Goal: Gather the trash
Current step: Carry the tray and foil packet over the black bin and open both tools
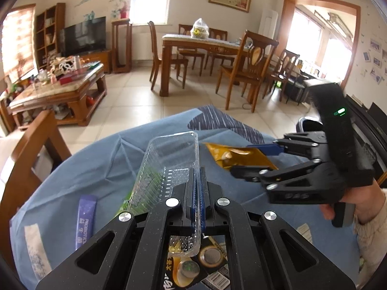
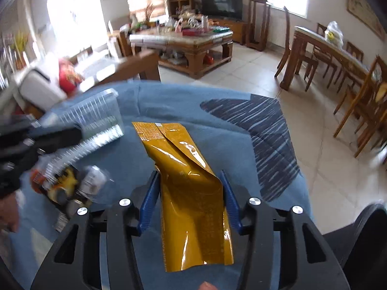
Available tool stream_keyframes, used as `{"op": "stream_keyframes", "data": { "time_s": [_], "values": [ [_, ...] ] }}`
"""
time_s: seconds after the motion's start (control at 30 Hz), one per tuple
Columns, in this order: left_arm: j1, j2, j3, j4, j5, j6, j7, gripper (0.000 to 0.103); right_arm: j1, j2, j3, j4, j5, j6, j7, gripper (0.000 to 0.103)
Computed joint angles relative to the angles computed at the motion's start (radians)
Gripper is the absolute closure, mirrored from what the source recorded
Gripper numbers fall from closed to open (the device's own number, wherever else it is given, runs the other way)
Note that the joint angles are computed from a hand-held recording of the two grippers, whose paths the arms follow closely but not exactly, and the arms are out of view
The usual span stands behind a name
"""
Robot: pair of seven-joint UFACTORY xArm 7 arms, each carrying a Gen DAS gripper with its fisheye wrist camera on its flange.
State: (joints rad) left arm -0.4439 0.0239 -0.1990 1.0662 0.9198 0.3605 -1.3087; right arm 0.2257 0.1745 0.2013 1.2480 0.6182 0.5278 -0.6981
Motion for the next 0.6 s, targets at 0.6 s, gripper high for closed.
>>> {"op": "stream_keyframes", "data": {
  "time_s": [0.6],
  "values": [
    [-0.069, 0.046, -0.044, 0.131, 0.263, -0.011, -0.256, 0.100, -0.038, -0.418, -0.185, -0.321, 0.766, 0.108, -0.363, 0.053]
  ]
}}
